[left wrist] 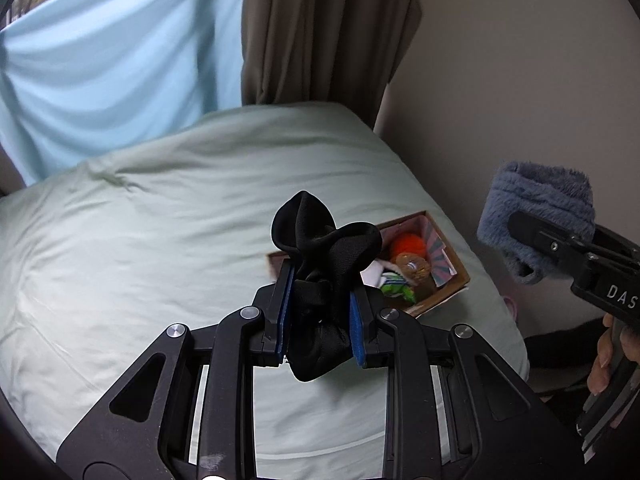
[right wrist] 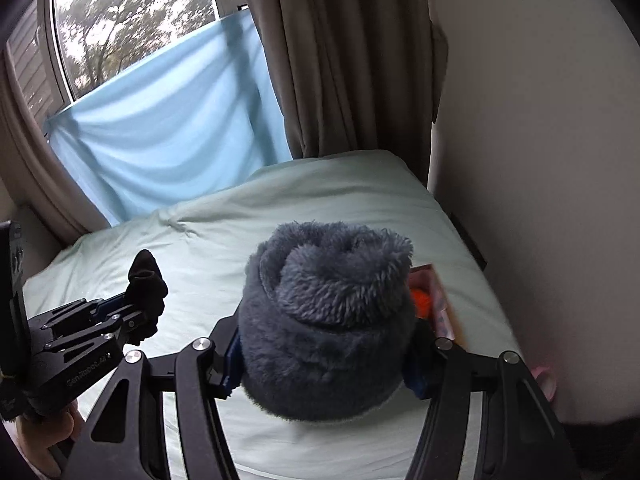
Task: Organize soft objects
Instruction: 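Carry scrunchie and sock into the box and open both tools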
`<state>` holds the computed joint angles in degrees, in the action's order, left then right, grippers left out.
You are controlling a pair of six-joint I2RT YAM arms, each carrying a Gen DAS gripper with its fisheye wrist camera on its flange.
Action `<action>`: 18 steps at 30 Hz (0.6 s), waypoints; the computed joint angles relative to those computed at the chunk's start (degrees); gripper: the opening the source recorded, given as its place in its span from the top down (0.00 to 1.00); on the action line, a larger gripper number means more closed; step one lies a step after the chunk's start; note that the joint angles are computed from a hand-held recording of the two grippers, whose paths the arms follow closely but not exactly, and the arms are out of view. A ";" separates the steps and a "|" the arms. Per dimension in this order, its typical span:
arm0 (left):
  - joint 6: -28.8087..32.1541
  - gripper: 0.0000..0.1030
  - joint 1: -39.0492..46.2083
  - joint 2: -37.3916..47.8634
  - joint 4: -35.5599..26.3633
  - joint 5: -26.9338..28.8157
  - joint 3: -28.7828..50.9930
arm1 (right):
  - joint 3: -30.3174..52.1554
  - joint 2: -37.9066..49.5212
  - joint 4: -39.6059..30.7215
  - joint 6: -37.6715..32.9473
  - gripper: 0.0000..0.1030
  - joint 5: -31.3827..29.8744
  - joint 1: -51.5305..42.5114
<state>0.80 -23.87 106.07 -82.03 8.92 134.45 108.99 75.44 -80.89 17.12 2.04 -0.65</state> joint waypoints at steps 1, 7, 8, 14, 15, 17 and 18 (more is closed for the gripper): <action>-1.22 0.80 -1.24 0.53 0.47 -1.00 -0.22 | -0.68 0.22 0.51 -3.11 0.44 -3.02 -3.74; -6.38 0.80 -5.59 5.30 3.45 -4.94 -2.23 | -6.98 3.36 5.36 -16.38 0.44 -12.59 -14.46; -6.98 0.80 -6.08 5.90 3.63 -5.40 -2.50 | -8.14 3.93 6.10 -17.78 0.44 -13.48 -15.11; -9.77 0.80 -7.03 10.81 4.95 -6.18 -4.41 | -16.65 6.69 11.30 -23.12 0.44 -16.52 -16.63; -10.06 0.80 -7.09 11.99 4.65 -6.23 -4.02 | -17.86 7.34 12.14 -23.38 0.44 -16.85 -16.63; -10.17 0.80 -7.04 14.08 4.09 -6.10 -2.89 | -19.07 8.79 13.05 -23.82 0.44 -17.30 -16.68; -10.09 0.80 -7.08 15.10 3.87 -6.16 -2.34 | -19.59 9.77 13.53 -23.73 0.44 -17.47 -16.39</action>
